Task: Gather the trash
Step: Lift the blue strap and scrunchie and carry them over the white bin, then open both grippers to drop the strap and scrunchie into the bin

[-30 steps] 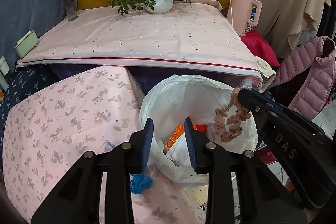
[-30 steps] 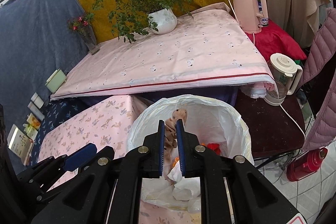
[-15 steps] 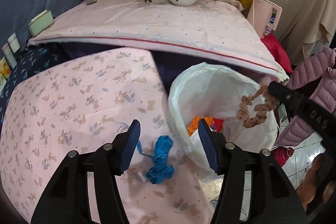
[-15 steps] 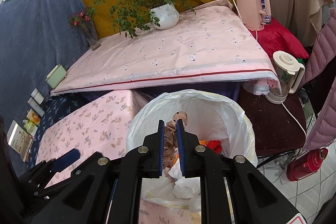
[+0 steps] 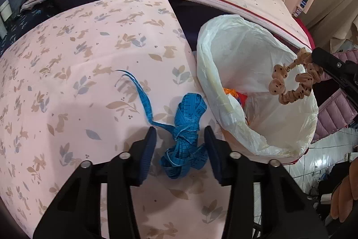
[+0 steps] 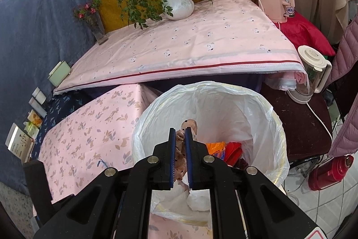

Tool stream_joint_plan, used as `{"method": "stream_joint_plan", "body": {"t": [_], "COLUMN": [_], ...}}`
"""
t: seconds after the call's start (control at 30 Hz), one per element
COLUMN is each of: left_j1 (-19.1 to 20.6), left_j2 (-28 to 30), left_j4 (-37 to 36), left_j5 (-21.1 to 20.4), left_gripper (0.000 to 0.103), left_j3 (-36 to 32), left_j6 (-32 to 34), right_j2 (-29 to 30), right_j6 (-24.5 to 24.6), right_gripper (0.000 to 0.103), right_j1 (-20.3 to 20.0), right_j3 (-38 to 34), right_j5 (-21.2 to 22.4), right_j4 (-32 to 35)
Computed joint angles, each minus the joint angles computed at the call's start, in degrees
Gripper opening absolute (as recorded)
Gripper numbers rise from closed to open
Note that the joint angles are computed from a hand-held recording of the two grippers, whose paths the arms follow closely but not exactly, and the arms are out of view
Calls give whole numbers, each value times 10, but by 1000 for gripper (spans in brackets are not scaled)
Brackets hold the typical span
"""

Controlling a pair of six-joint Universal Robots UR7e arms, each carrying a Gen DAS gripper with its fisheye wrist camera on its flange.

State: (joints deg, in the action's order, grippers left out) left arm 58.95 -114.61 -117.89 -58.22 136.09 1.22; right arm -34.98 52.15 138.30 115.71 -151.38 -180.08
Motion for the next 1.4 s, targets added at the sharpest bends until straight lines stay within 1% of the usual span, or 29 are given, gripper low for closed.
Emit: {"method": "stream_joint_plan", "body": {"t": [0.07, 0.13, 0.23, 0.33, 0.43, 0.57, 0.67, 0.77, 0.87, 0.9, 0.93, 1.0, 1.07, 1.1, 1.13, 1.2, 1.33, 1.4], "left_j1": [-6, -5, -10, -26, -53, -91, -118, -127, -123, -123, -126, -132, -134, -135, -135, -137, -141, -143], "left_j2": [-3, -2, -4, -7, -6, 9, 23, 40, 56, 60, 61, 59, 59, 59, 59, 53, 41, 35], "left_j4": [-6, -1, 1, 5, 5, 0, -8, -17, -24, -26, -30, -38, -37, -36, -36, -40, -40, -38], "left_j5": [6, -4, -8, -8, -11, -18, -19, -29, -54, -55, -53, -49, -48, -46, -42, -33, -11, -1], "left_gripper": [29, 24, 22, 21, 21, 21, 21, 21, 23, 28, 34, 41, 42, 43, 49, 53, 53, 53], "left_j3": [7, 4, -1, -9, -18, -25, -22, -21, -24, -23, -20, -14, -13, -14, -13, -11, -8, -7], "left_j6": [4, 6, 1, -10, -20, -32, -36, -42, -41, -43, -43, -40, -40, -42, -44, -45, -41, -41], "right_j2": [1, 1, 1, -1, -4, -12, -22, -37, -52, -58, -62, -69, -72, -74, -76, -78, -81, -81], "right_j6": [-1, -1, 0, 0, -2, 0, 7, 22, 31, 35, 38, 50, 45, 49, 52, 55, 66, 73], "right_gripper": [9, 9, 9, 9, 9, 9, 9, 9, 10, 10, 13, 17, 26, 29, 32, 34, 37, 40], "right_j1": [-2, -3, -4, -4, -4, -2, 1, 3, 1, 1, 0, 0, 0, 1, 2, 3, 7, 9], "right_j3": [0, 1, 4, 7, 9, 11, 13, 17, 22, 24, 25, 27, 31, 32, 32, 33, 28, 26], "right_j5": [2, 2, 3, 1, -2, -8, -14, -13, -6, -5, -3, -8, -7, -9, -11, -13, -17, -19], "right_j4": [0, 0, -1, -4, -6, -1, 20, 57, 88, 100, 109, 131, 122, 126, 129, 133, 162, 178]}}
